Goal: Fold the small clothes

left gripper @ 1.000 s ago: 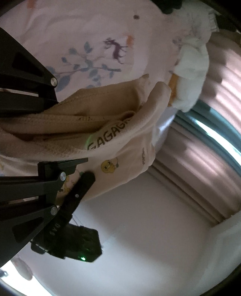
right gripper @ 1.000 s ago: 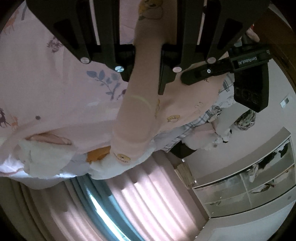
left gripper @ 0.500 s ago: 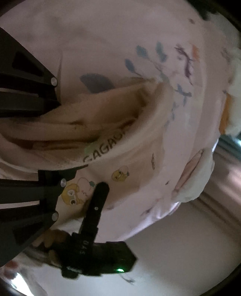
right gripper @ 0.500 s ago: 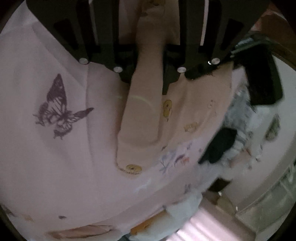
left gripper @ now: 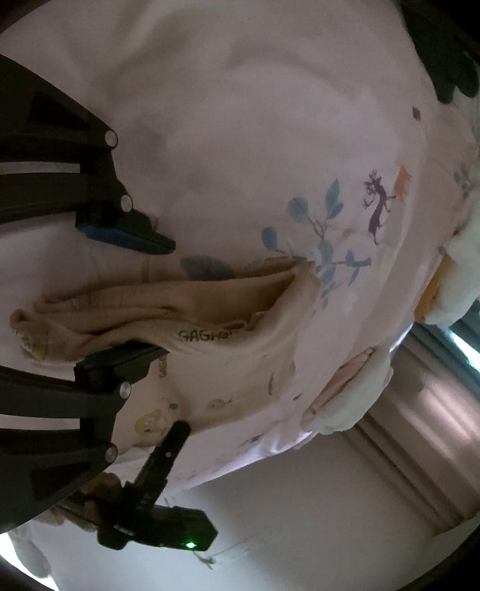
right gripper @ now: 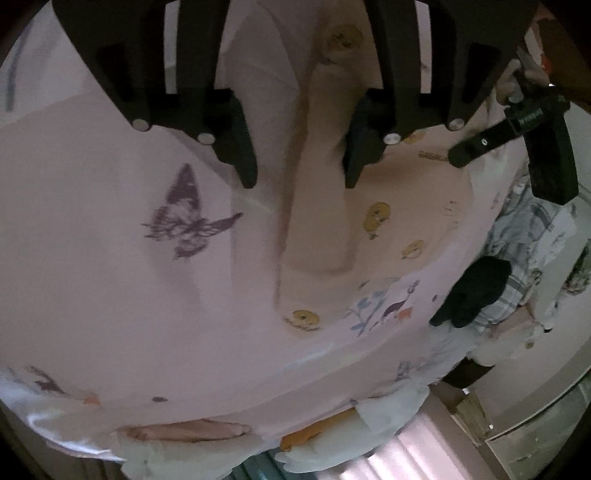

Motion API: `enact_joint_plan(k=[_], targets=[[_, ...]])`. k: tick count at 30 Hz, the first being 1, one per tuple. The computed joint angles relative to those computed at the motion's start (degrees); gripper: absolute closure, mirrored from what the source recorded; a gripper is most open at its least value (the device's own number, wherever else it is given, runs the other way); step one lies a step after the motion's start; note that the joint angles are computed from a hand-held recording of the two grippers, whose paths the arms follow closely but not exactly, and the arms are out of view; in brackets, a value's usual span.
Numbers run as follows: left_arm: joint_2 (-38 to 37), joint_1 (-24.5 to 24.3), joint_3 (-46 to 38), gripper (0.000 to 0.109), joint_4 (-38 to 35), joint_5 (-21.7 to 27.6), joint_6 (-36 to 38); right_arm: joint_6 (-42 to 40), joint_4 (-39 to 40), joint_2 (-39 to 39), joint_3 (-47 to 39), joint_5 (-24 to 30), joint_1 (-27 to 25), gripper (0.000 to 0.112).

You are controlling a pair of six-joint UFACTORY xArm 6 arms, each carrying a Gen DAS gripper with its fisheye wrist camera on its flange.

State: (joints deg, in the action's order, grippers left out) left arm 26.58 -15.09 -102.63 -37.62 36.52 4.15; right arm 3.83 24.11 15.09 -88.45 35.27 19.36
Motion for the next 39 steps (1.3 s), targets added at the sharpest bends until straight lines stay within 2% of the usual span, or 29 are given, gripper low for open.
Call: enact_joint_plan(k=[5,9,11,13,14,16,19,21,23,25,26,29,31,32,34,35,39], targets=[[-0.2,-0.5,-0.5,0.059,4.0,0.8,-4.0,5.2,-6.4,-1.0,0.5,0.8,-0.8,0.055],[-1.0,0.7,-0.2,0.059,3.1,3.2,-8.0,10.9,-11.6,-1.2,-0.4,3.1,-0.9,0.051],[-1.3,0.7,0.1,0.059,6.3,2.7,-12.3,17.8,-18.8,-1.5,-1.6,6.3,-0.8,0.051],[-1.3,0.6,-0.1,0.059,7.1,3.2,-12.8,26.6,-29.3,-0.9,-5.0,13.6,-0.4,0.047],[-1.4,0.5,-0.2,0.059,7.5,3.4,-13.6,28.3,-31.5,-0.9,-5.6,15.1,-0.1,0.047],[-1.2,0.5,-1.3,0.059,9.6,4.5,-15.8,27.0,-29.0,-2.2,-4.0,13.9,-0.8,0.048],[-2.6,0.5,-1.2,0.059,25.5,5.2,-29.4,25.0,-24.0,-3.9,-2.3,12.2,-1.5,0.047],[-4.2,0.9,0.4,0.059,30.3,4.3,-33.6,25.7,-25.6,-4.4,-2.6,12.4,-1.0,0.044],[-5.1,0.9,1.3,0.058,25.5,3.7,-30.9,26.8,-28.3,-4.3,-4.0,13.5,0.0,0.042],[-4.4,1.2,-0.8,0.047,16.3,6.7,-23.9,26.5,-28.5,-4.6,-4.8,13.9,0.9,0.037],[-4.1,0.7,-1.9,0.044,15.3,8.2,-22.1,26.2,-27.8,-4.7,-5.0,13.8,1.1,0.032],[-4.6,-2.1,-2.3,0.032,21.4,7.2,-21.7,25.2,-24.0,-5.1,-5.3,13.6,1.5,0.022],[-4.5,-3.8,-2.8,0.014,24.6,5.6,-19.1,23.8,-19.9,-5.2,-4.9,12.3,1.6,0.020],[-4.6,-4.5,-2.8,0.011,26.9,4.6,-19.8,23.0,-18.5,-4.9,-5.3,12.6,1.6,0.017],[-5.0,-5.6,-1.8,0.008,32.8,2.0,-24.4,23.1,-18.1,-4.1,-6.4,13.6,2.0,0.011],[-4.9,-5.7,-1.6,0.008,32.7,0.5,-25.6,23.6,-18.5,-4.0,-6.6,13.8,2.2,0.010],[-4.7,-5.3,-1.2,0.007,32.2,-0.2,-27.9,26.0,-22.0,-3.0,-8.7,17.1,2.8,0.010]])
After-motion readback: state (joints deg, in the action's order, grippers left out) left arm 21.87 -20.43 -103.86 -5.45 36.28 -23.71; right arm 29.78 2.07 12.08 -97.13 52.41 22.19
